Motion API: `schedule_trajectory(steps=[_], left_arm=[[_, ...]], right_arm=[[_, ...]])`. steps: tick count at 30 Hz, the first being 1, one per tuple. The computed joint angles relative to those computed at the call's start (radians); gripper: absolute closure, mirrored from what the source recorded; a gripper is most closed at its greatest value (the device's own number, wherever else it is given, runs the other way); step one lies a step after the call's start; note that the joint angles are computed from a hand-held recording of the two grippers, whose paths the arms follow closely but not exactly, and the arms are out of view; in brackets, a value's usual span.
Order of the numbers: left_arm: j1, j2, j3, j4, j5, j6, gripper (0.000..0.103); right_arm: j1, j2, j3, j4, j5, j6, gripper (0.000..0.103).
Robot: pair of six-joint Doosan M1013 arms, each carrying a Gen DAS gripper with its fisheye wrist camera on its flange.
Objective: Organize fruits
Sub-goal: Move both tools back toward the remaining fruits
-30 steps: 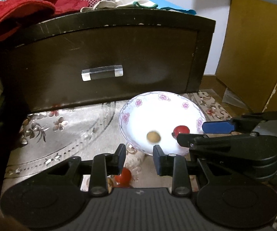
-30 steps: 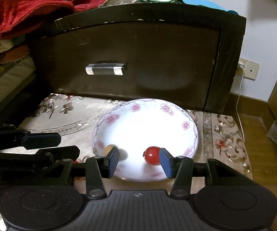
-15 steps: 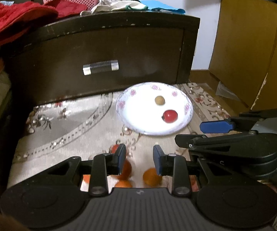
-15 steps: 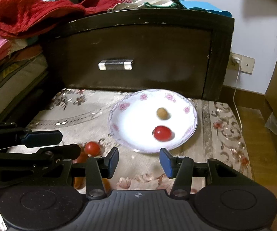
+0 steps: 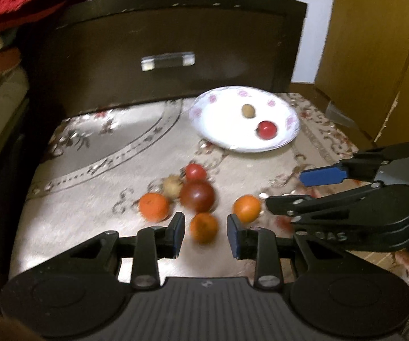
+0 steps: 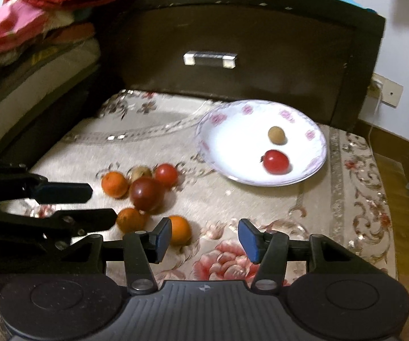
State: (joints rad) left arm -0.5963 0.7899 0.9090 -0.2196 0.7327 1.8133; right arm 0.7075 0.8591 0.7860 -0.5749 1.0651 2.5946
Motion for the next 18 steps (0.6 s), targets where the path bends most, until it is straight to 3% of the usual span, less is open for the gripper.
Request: schedule_trajectory(steps=[7, 18], left_arm=[[0.018, 0.000, 0.019, 0.014, 0.027, -0.034, 0.065], [0.018, 0.033, -0.018, -0.017, 0.078, 0.012, 0.065]], right_arm=[[-0.006, 0.017, -0.016, 0.059, -0.002, -0.070, 0.054], [-0.023, 0.063, -0.075, 0.132, -0.013, -0.178, 0.054]])
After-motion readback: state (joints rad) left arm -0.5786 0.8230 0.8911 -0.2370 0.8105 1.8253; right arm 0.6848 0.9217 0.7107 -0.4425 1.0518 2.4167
